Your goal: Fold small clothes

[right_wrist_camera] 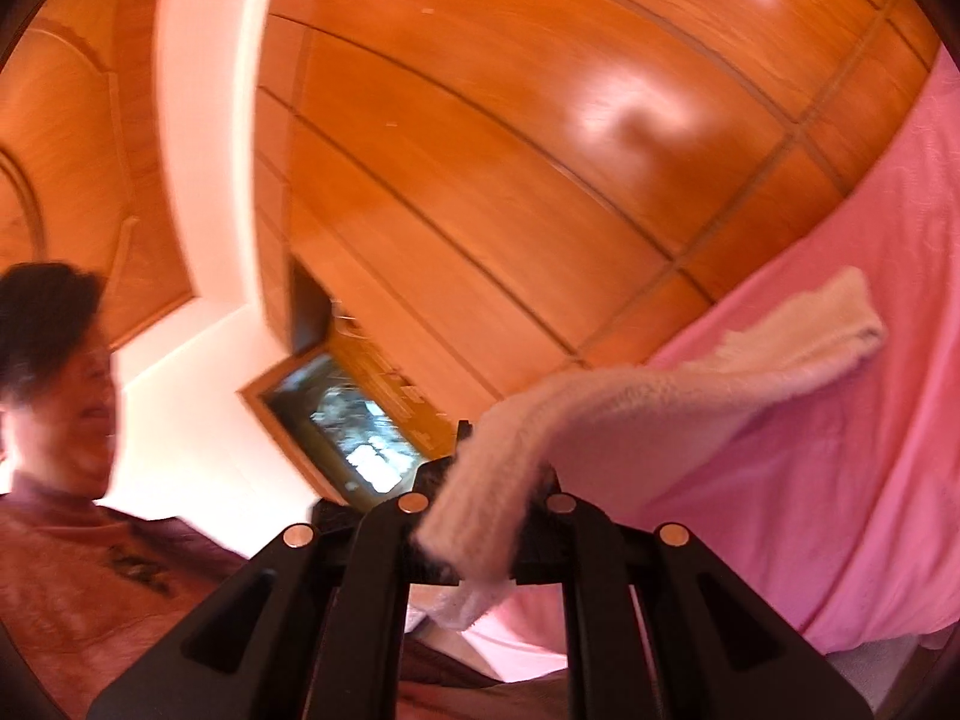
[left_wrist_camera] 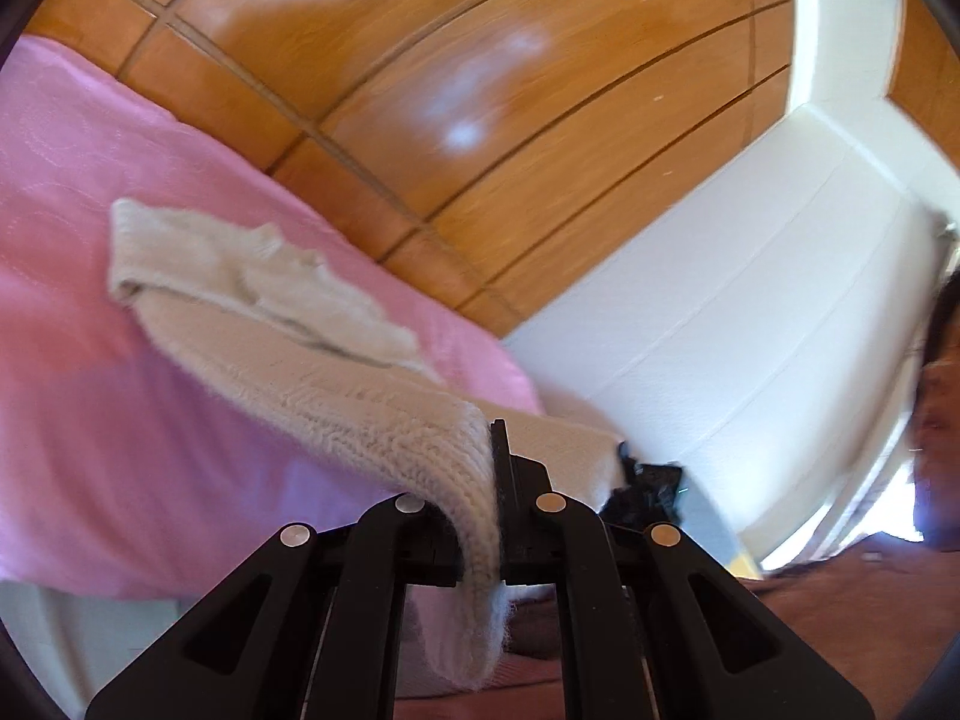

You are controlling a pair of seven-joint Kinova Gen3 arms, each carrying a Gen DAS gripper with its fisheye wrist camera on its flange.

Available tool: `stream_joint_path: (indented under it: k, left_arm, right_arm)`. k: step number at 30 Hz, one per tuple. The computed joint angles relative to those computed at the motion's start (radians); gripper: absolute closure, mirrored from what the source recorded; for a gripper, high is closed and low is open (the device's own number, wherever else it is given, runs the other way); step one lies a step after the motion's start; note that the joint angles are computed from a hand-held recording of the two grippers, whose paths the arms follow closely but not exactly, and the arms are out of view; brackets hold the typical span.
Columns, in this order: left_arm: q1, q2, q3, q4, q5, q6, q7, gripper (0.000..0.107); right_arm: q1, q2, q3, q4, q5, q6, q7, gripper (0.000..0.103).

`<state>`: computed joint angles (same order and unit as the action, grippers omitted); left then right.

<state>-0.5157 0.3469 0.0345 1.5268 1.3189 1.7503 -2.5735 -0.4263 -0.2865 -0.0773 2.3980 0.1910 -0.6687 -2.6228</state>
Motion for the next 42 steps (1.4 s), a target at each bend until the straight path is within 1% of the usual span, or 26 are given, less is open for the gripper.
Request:
stream_joint_path:
  k: [1,3,5,7,10,13,15,16,20,22,23,24,28,29,30,31,32,33,34,35,36,38,39,40,41,42]
  left_arm:
    - [-0.01,0.005,0.002,-0.006,0.012,0.022,0.004,0.102]
    - [-0.018,0.024,0.007,-0.025,0.027,0.047,0.033,0.102]
    - [-0.019,0.049,0.013,-0.041,0.036,0.044,0.062,0.102]
    - [-0.015,0.089,0.026,-0.061,0.046,0.035,0.115,0.102]
    - [0.009,0.131,0.037,-0.095,0.031,-0.049,0.202,0.102]
    - [0.026,0.195,0.072,-0.15,0.028,-0.108,0.268,0.102]
    - [0.032,0.23,0.095,-0.184,0.025,-0.144,0.297,0.102]
    - [0.046,0.252,0.107,-0.216,0.019,-0.176,0.313,0.102]
    - [0.078,0.321,0.149,-0.32,-0.011,-0.263,0.375,0.102]
    - [0.111,0.343,0.151,-0.376,-0.057,-0.326,0.426,0.102]
    - [0.123,0.36,0.156,-0.4,-0.075,-0.348,0.446,0.102]
    - [0.135,0.374,0.161,-0.422,-0.094,-0.368,0.464,0.102]
    - [0.183,0.43,0.169,-0.49,-0.162,-0.466,0.581,0.102]
    - [0.187,0.431,0.172,-0.49,-0.177,-0.487,0.591,0.102]
    - [0.198,0.432,0.169,-0.496,-0.2,-0.518,0.607,0.102]
    - [0.203,0.435,0.173,-0.497,-0.215,-0.539,0.617,0.101]
    - [0.209,0.436,0.174,-0.495,-0.23,-0.566,0.632,0.099]
    - [0.21,0.437,0.181,-0.489,-0.238,-0.589,0.638,0.095]
    - [0.214,0.433,0.185,-0.48,-0.248,-0.62,0.647,0.089]
    - [0.205,0.429,0.207,-0.471,-0.267,-0.645,0.651,0.085]
    - [0.197,0.418,0.231,-0.453,-0.285,-0.682,0.642,0.08]
    - [0.201,0.375,0.235,-0.404,-0.294,-0.757,0.601,0.061]
    - [0.215,0.34,0.215,-0.368,-0.29,-0.798,0.574,0.045]
    - [0.222,0.316,0.213,-0.338,-0.291,-0.839,0.557,0.042]
    - [0.244,0.28,0.192,-0.31,-0.309,-0.879,0.555,0.04]
    - [0.272,0.248,0.174,-0.289,-0.343,-0.919,0.568,0.035]
  right_arm:
    - [-0.016,-0.006,0.007,0.008,0.009,-0.029,-0.005,0.096]
    - [-0.014,-0.019,-0.005,0.008,0.018,-0.037,-0.006,0.096]
    - [-0.021,-0.022,0.008,-0.011,0.042,-0.005,-0.016,0.096]
    - [-0.03,0.007,0.041,-0.018,0.069,-0.019,-0.045,0.096]
    - [-0.015,0.054,0.084,-0.026,0.111,-0.042,-0.121,0.096]
    - [0.024,0.118,0.122,-0.041,0.167,-0.075,-0.213,0.095]
    - [0.061,0.176,0.152,-0.06,0.211,-0.114,-0.286,0.095]
    - [0.083,0.202,0.165,-0.071,0.241,-0.126,-0.325,0.095]
    - [0.176,0.309,0.186,-0.144,0.361,-0.164,-0.455,0.095]
    - [0.221,0.358,0.182,-0.193,0.418,-0.148,-0.508,0.095]
    - [0.252,0.396,0.173,-0.229,0.45,-0.137,-0.546,0.094]
    - [0.266,0.423,0.172,-0.252,0.465,-0.136,-0.568,0.094]
    - [0.337,0.523,0.132,-0.327,0.502,-0.116,-0.632,0.093]
    - [0.351,0.548,0.122,-0.35,0.507,-0.095,-0.649,0.091]
    - [0.377,0.567,0.093,-0.373,0.51,-0.056,-0.662,0.09]
    - [0.398,0.58,0.07,-0.397,0.519,-0.02,-0.679,0.083]
    - [0.4,0.596,0.065,-0.415,0.511,0.021,-0.688,0.062]
    - [0.384,0.601,0.075,-0.424,0.488,0.062,-0.686,0.05]
    - [0.371,0.609,0.084,-0.429,0.448,0.096,-0.668,0.038]
    - [0.358,0.615,0.09,-0.433,0.413,0.115,-0.635,0.036]
    - [0.329,0.621,0.115,-0.433,0.375,0.123,-0.594,0.035]
    - [0.237,0.621,0.2,-0.423,0.309,0.145,-0.513,0.035]
    - [0.19,0.616,0.24,-0.419,0.29,0.159,-0.472,0.035]
    - [0.144,0.61,0.277,-0.416,0.267,0.175,-0.432,0.031]
    - [0.098,0.607,0.313,-0.426,0.259,0.206,-0.391,0.026]
    - [0.051,0.607,0.349,-0.434,0.238,0.233,-0.35,0.023]
